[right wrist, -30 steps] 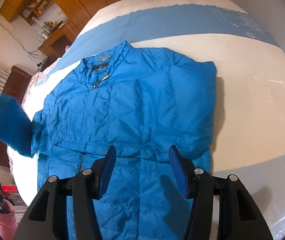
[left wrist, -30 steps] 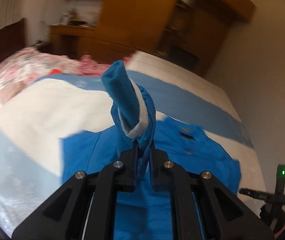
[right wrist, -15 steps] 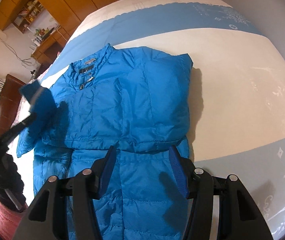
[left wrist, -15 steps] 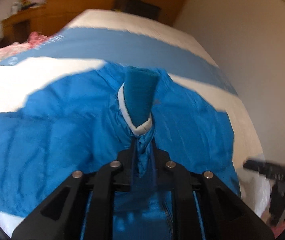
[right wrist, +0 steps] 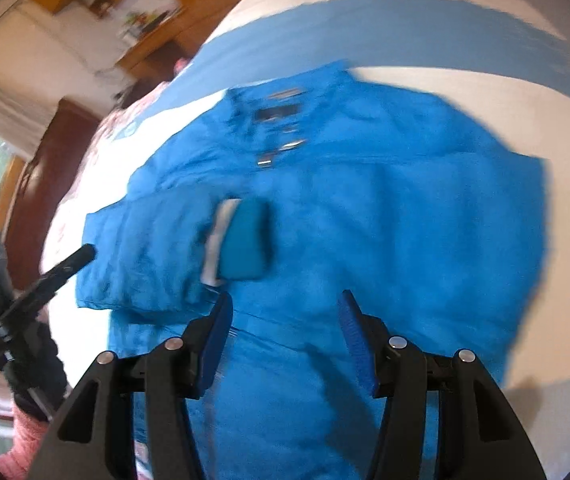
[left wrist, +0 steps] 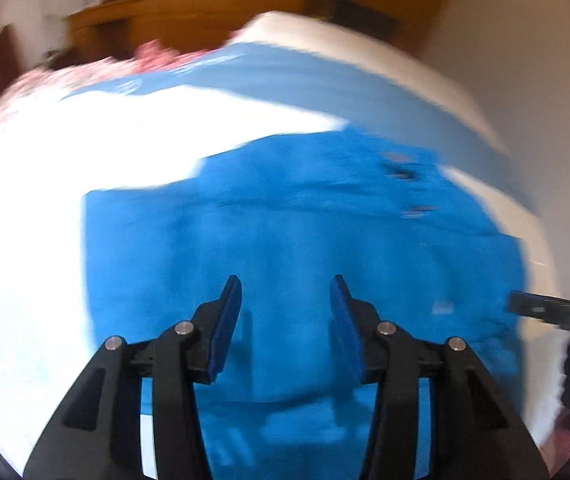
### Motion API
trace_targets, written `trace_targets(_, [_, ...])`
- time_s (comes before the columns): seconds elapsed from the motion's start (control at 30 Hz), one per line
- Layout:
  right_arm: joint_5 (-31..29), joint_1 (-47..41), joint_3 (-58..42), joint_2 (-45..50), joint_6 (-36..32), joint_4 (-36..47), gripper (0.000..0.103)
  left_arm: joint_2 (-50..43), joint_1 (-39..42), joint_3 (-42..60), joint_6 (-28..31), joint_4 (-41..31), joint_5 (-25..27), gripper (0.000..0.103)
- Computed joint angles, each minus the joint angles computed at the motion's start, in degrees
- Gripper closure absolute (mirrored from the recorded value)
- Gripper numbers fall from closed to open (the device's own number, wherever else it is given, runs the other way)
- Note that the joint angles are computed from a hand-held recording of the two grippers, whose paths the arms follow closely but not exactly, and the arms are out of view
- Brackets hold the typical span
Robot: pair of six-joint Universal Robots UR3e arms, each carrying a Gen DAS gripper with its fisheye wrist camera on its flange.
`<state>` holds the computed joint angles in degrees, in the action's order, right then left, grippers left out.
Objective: Fold large clothes
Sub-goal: 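Fold the held sleeve across the jacket body with the left gripper and release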
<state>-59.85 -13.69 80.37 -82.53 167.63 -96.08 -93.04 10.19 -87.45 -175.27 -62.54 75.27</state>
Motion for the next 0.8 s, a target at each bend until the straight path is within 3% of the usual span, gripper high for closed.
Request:
trace_targets(0.23, [-1.9,7.5,-16.0,17.8,5.5,4.0,0.051,-1.4,3.4,-5.8,1.4,3.4,0.3,0.06])
trace_targets(0.33, [-0.1,7.8,-17.0,19.5,5.8,4.0,0.065,-2.1,3.4,-6.9,0.9,5.3,0.2,0.06])
trace_targets(0.37, [2.0,7.3,-16.7,19.6,4.9,4.4,0.08,-1.8,3.9,-7.4,1.1,5.4,-0.2,0.06])
trace_targets(0.4, [3.5,6.9,-16.4,19.4,4.4,4.6,0.091,-2.1,4.0,-6.3,1.1,4.5,-0.2,0.06])
trace_targets(0.63, [7.5,0.3,-7.2,9.0,0.8,1.8,0.092,0.5,5.1,-3.3,0.9,2.2,-2.3,0.058])
trace_targets(0.8, [4.8,-8.5,-1.2,-0.7,-2.2,2.5,0.092,0.4,4.7,-1.5,0.7,3.0,-3.8,0.058])
